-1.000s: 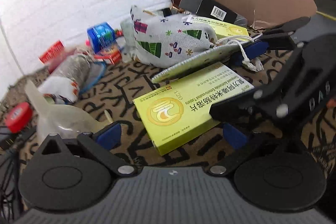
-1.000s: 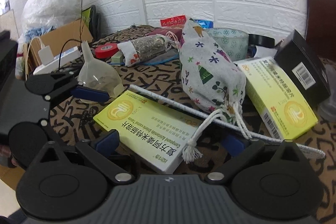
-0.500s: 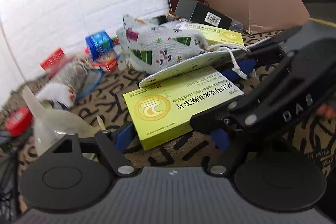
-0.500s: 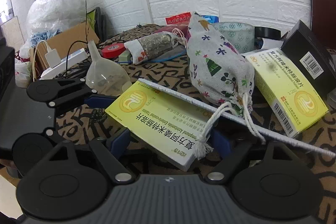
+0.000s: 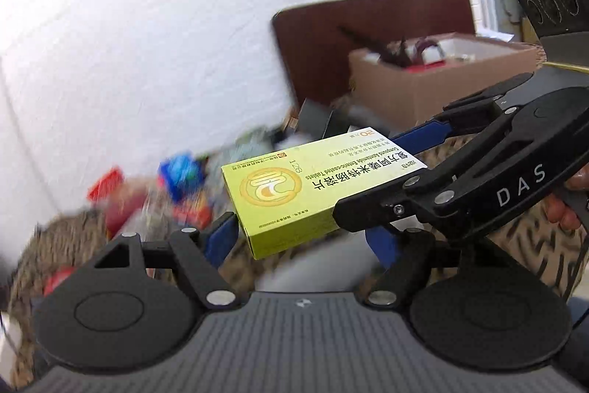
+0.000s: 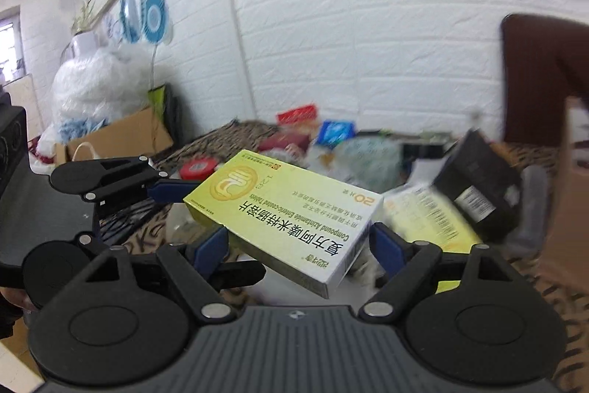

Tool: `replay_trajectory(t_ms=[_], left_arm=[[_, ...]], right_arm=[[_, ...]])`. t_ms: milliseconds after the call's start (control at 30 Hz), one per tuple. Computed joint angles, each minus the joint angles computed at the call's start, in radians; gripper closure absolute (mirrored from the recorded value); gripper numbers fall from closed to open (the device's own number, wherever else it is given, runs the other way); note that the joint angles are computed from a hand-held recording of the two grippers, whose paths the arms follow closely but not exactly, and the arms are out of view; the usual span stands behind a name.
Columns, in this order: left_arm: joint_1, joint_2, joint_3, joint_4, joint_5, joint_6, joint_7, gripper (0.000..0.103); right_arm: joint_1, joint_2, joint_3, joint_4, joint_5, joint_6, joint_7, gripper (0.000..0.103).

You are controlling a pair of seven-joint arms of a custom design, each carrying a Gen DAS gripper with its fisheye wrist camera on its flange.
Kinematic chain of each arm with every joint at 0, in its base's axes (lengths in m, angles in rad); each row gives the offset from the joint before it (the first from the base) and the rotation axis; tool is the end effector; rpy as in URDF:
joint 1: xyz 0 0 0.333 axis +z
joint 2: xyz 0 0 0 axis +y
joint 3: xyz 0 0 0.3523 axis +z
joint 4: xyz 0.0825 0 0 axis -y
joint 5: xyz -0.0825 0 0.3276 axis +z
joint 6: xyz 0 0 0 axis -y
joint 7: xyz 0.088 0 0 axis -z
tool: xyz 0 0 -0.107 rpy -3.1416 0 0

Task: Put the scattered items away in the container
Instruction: 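Carry the medicine box into the cardboard box and open the right gripper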

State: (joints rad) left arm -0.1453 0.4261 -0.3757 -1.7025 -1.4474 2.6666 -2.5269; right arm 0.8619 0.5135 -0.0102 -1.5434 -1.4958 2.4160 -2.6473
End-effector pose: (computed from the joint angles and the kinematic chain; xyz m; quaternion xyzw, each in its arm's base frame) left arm 0.6016 -0.2657 0.4592 -0.0635 0.8415 -0.4966 0.2028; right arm 0.4608 0.5208 0.4543 -0.5420 0.6335 -0.3384 0.4363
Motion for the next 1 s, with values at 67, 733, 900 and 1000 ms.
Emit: replay_trajectory(t_ms=[67, 733, 900, 1000], left_arm=[[-0.025, 0.009, -0.02, 0.03, -0.003, 0.002, 0.019, 0.025], [-0.373, 0.305, -0.12, 0.405, 0.466, 0.194, -0.3, 0.031], [-0.315, 0.318, -0.214, 0.366, 0.482, 0.287, -0.263, 0.02], [-0.294, 0.309, -0.23, 0.352, 0.515, 0.29, -0.317, 0.014]], right_arm=[[0.016, -0.063, -0.008, -0.075, -0.013, -0.069, 0.023, 0.018], [-0.203, -0.474, 0.155, -0.664, 0.06, -0.367, 0.289, 0.024], [-0.257, -0.469, 0.194, -0.676, 0.07, -0.357, 0.29, 0.023], [-0.256, -0.46, 0.212, -0.665, 0.074, -0.394, 0.319, 0.019]])
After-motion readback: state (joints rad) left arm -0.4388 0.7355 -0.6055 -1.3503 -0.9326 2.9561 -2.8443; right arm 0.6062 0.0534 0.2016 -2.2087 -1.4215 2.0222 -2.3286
